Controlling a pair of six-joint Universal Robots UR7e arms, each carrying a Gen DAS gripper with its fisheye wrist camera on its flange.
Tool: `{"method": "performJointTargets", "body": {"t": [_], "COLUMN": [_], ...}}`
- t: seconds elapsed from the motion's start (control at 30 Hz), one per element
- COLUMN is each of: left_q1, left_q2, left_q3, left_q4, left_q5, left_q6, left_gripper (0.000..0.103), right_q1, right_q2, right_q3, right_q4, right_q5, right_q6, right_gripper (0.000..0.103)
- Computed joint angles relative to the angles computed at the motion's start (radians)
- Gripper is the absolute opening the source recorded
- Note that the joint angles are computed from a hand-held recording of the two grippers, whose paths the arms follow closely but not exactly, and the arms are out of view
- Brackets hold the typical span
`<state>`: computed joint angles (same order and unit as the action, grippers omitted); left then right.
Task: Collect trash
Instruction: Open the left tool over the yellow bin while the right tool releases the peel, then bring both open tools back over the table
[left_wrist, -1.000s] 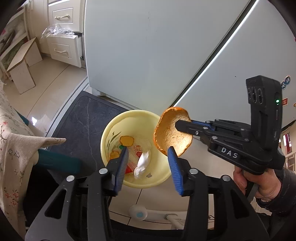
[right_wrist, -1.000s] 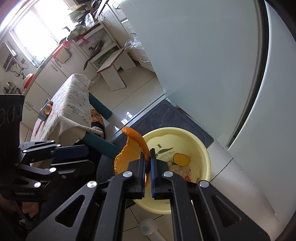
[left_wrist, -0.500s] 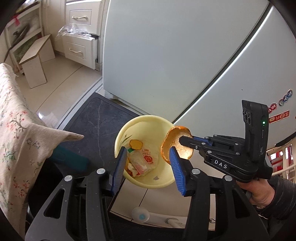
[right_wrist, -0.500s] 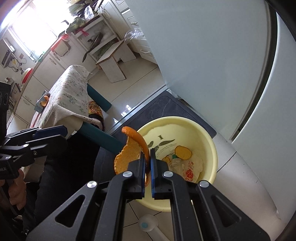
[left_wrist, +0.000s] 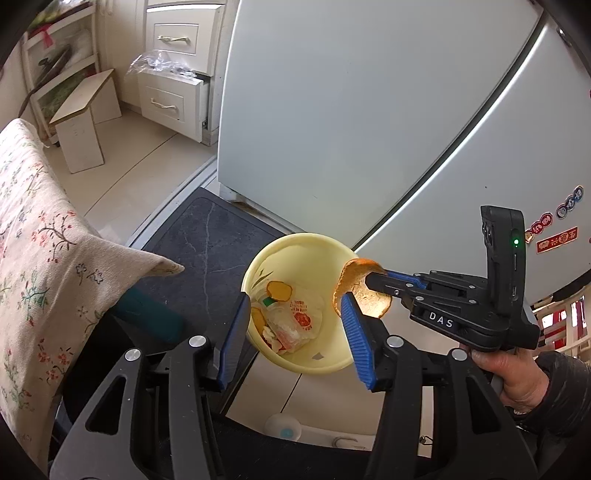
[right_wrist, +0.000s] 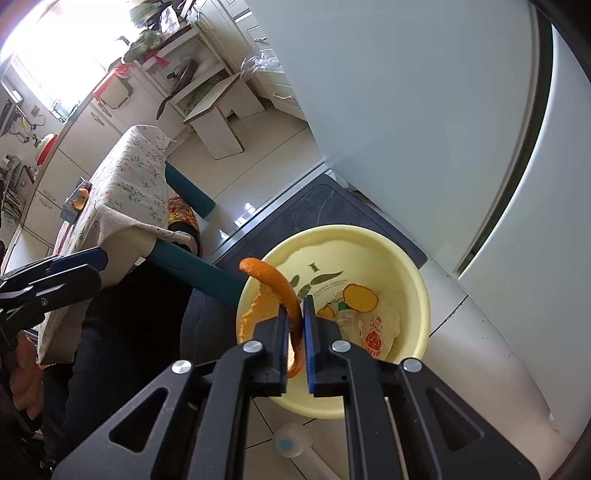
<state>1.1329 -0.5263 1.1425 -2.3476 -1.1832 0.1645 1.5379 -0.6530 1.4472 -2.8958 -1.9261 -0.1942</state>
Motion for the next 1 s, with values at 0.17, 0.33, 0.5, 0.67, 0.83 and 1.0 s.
{"method": "performJointTargets", "body": {"t": [0.17, 0.33, 0.5, 0.67, 0.83, 1.0], "left_q1": [0.005, 0.009, 0.020, 0.023, 0.016, 0.012], "left_q2": [-0.011, -0.031, -0.059, -0.096, -0.141, -0.182], "left_q3": [0.013, 0.038, 0.075, 0.123, 0.186, 0.237], "left_q4": [-0.012, -0.034, -0.061, -0.104, -0.181, -0.255], "left_q5": [0.000, 0.003, 0.015, 0.033, 0.088, 0.147], "left_q6": [-0.007, -0.012, -0.035, -0.053, -0.054, -0.055], "left_gripper": [0.049, 0.049, 0.049, 0.051, 0.060, 0.068], "right_q1": [0.007, 0.013, 0.023, 0.040, 0.057, 0.080], "right_q2": [0.000, 0.001, 0.014, 0.027, 0.040, 0.064], "right_q3": [0.001, -0.003, -0.022, -0.036, -0.053, -0.080], "right_q4": [-0.022, -0.034, -0.018, 0.002, 0.026, 0.054], "right_q5": [-0.002, 0.005, 0.024, 0.045, 0.056, 0.065], "right_q6": [-0.002, -0.003, -0.012, -0.032, -0.053, -0.075], "right_gripper": [0.029, 0.031, 0.031, 0.031, 0.032, 0.033]}}
